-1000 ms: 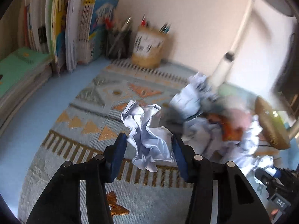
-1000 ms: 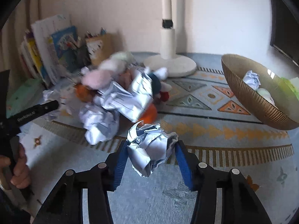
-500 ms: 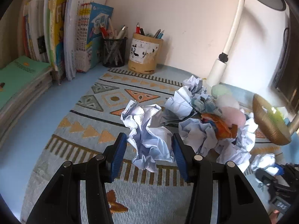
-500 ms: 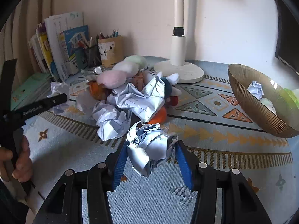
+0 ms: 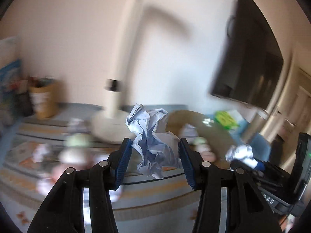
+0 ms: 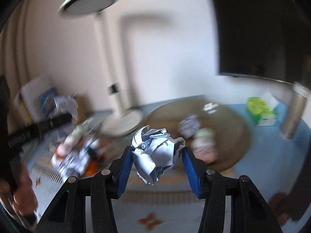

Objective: Organize objects
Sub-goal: 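Drop the paper balls into the brown bowl with both grippers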

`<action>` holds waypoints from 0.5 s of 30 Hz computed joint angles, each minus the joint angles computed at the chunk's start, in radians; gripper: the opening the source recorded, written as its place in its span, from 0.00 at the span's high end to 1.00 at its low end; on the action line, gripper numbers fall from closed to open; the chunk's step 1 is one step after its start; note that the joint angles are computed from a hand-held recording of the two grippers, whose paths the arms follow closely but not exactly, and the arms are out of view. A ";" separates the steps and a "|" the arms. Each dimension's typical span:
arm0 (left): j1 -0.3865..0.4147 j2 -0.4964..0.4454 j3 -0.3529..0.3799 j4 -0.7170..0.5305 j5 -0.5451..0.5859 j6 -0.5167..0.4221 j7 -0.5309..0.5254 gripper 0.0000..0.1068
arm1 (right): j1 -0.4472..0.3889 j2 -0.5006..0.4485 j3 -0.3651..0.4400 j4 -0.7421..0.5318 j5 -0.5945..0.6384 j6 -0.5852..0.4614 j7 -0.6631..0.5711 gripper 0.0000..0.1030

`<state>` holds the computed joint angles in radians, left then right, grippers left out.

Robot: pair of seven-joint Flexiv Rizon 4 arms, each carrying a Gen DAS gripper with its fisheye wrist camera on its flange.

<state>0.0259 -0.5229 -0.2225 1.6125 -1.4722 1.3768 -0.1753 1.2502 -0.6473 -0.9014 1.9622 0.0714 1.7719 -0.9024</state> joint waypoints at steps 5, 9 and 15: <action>-0.027 -0.122 0.020 -0.150 0.333 -0.115 -0.300 0.56 | -0.176 0.019 0.095 -0.065 -0.039 -0.092 0.052 0.51; -0.056 -0.225 0.107 -0.304 0.592 -0.327 -0.598 0.56 | -0.276 0.020 0.162 -0.107 -0.085 -0.133 0.107 0.51; -0.052 -0.273 0.038 -0.348 0.702 -0.248 -0.592 0.31 | -0.338 0.010 0.191 -0.130 -0.136 -0.153 0.200 0.32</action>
<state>-0.0266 -0.7956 -0.1842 1.2648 -0.7700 1.1283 -0.7677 0.9127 -0.6377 -0.7109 1.8326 -0.0642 1.6186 -0.7022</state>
